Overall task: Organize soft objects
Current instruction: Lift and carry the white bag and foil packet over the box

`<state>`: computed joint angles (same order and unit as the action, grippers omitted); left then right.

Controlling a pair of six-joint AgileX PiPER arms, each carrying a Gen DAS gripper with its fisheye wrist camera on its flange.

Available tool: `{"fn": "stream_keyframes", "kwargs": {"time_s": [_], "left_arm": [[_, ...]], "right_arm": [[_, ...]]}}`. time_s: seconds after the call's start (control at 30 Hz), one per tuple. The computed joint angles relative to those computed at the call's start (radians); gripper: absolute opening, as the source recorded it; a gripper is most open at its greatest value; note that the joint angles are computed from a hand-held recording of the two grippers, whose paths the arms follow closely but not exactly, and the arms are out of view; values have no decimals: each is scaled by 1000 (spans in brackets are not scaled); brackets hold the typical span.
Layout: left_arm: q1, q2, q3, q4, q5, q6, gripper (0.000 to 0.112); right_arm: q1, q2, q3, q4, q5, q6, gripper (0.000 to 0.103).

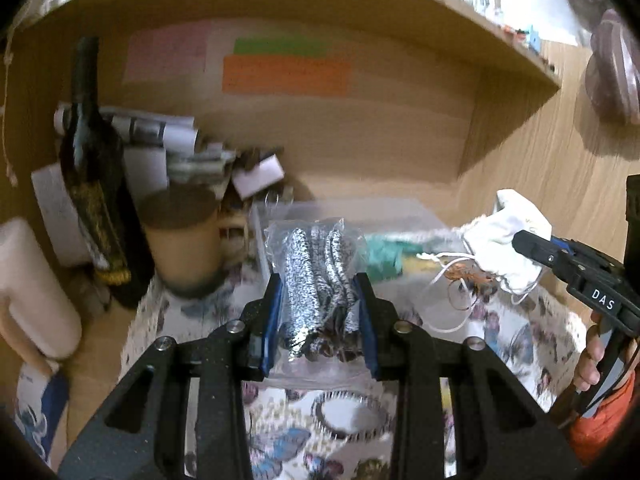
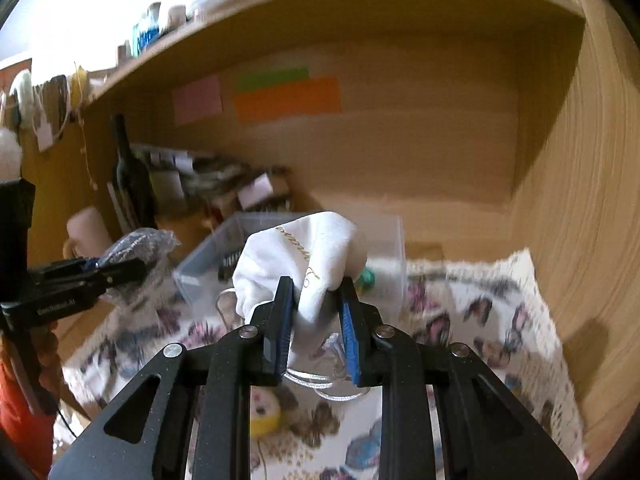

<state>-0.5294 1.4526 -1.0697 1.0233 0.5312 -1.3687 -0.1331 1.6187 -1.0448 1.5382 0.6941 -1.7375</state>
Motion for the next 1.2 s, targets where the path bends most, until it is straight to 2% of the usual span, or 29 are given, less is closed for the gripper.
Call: {"fn": "stream_keyframes", "kwargs": {"time_s": [0.23,0.53,0.67,0.9,1.03,1.2], "left_arm": [[47,67,-141,-78,-15,121,34],[110,216,-314,-238,-11,296,34],[128,285,-380,-319,5,378,34],[151,426,-513,-431,57,515,34],[162,489,-573,-502,85,596,34],[156,539,-624,-513,125,630,34]], "right_arm": [[47,0,-67,54,-44,-21,20],[126,103,-194,66,-120,-1,20],[163,170,-275,-44,-163,106,20],[216,303,-428,-343,-220,389,20],[221,383,-529,-512,-169,566,20],[224,435,-596,-619,-125,669,21]]}}
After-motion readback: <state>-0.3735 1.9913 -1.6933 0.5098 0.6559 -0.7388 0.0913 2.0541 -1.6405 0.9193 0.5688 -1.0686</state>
